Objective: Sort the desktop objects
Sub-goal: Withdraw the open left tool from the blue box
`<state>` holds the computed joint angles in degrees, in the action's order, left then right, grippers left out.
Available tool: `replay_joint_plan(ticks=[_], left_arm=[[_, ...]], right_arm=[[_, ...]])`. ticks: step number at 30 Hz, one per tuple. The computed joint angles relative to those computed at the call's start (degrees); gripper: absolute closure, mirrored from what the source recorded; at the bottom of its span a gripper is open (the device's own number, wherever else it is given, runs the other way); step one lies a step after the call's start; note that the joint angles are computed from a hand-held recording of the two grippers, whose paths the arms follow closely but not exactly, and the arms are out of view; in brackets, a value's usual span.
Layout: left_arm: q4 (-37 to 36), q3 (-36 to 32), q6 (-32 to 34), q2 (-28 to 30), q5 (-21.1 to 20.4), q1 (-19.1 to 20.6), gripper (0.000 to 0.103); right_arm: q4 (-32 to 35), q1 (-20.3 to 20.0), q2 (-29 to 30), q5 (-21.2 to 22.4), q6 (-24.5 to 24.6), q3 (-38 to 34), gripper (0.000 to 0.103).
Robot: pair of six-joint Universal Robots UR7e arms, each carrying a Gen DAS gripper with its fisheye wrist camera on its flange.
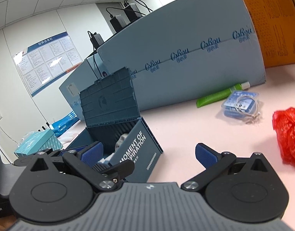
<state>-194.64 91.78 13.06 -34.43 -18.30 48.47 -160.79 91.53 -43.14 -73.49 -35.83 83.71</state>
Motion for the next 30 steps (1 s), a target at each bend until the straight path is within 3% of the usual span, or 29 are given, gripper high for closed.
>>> replay_joint_plan(ticks=[16, 30], left_arm=[[13.0, 5.4, -16.7, -2.8, 2.0, -1.5, 0.011], [16.8, 3.1, -19.0, 0.2, -5.3, -1.4, 0.012]], right_arm=[[2.9, -1.2, -2.2, -1.1, -0.4, 2.7, 0.0], [-1.4, -3.8, -5.4, -5.5, 1.3, 5.7, 0.0]])
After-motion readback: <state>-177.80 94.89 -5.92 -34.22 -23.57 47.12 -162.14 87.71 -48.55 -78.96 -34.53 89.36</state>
